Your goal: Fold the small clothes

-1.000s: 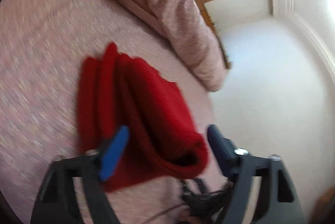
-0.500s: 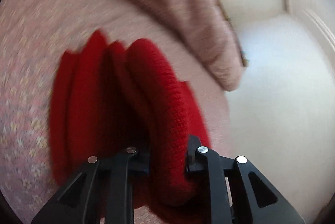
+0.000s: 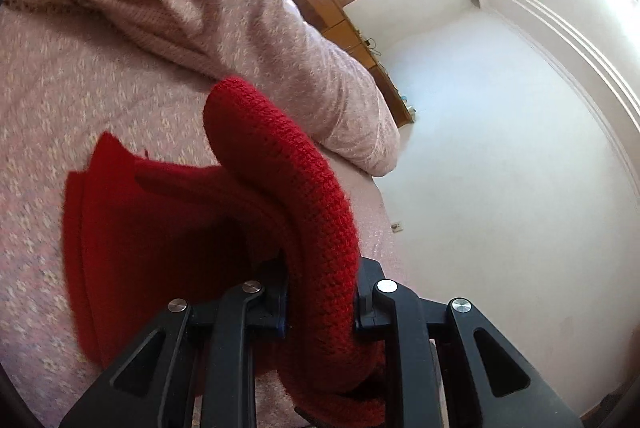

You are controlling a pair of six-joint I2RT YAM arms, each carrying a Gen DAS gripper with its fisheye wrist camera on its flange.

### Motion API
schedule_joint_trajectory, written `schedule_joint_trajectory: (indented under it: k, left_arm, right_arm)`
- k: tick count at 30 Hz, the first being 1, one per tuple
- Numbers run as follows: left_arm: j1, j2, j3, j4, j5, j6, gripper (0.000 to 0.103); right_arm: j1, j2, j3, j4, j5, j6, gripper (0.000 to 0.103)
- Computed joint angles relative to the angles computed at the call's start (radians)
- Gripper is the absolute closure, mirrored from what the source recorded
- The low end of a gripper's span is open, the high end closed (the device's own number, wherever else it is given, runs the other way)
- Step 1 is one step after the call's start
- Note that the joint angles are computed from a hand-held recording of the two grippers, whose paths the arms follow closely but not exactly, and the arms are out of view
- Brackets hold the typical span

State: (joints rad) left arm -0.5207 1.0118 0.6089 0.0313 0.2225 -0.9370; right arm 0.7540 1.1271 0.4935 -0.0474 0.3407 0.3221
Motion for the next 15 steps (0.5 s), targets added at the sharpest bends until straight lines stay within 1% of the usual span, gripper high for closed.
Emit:
schedule_joint_trajectory:
  k: [2,3,4,6,7,9,11,12,14,15]
  left_arm:
    - [0.007,-0.012,0.007,-0.046,-0.015,0.044,0.088]
    - [0.033,-0.022,-0.002,-0.082,-0.010,0.074,0.088]
    - [0.049,-0.034,-0.019,-0.101,-0.011,0.087,0.088]
    - [0.109,-0.017,-0.059,-0.122,-0.002,0.105,0.088]
    - [0.144,-0.003,-0.090,-0.098,0.034,0.094,0.088]
    - [0.189,0.048,-0.150,-0.030,0.099,0.055,0.088]
    - [0.185,0.086,-0.178,0.005,0.084,0.053,0.088]
    - [0.174,0.090,-0.185,0.012,0.064,0.053,0.088]
    - [0.157,0.073,-0.187,0.000,0.039,0.052,0.088]
    - [0.145,0.046,-0.181,-0.035,0.023,0.058,0.088]
  right_arm:
    - [-0.012,0.073,0.040,-0.015,-0.004,0.002,0.023]
    - [-0.017,0.073,0.035,-0.010,-0.009,0.007,0.023]
    - [-0.019,0.055,0.021,0.000,-0.007,0.012,0.023]
    - [-0.011,-0.015,-0.024,0.019,0.040,0.033,0.023]
    - [-0.007,-0.037,-0.040,0.022,0.058,0.038,0.023]
    - [-0.023,-0.027,-0.034,-0.006,0.036,0.039,0.023]
    - [-0.042,-0.014,-0.020,-0.049,0.006,0.045,0.023]
    - [-0.037,-0.027,-0.028,-0.061,0.008,0.050,0.023]
    - [-0.011,-0.058,-0.033,-0.107,0.038,0.056,0.023]
    - [0.006,-0.077,-0.041,-0.126,0.059,0.059,0.023]
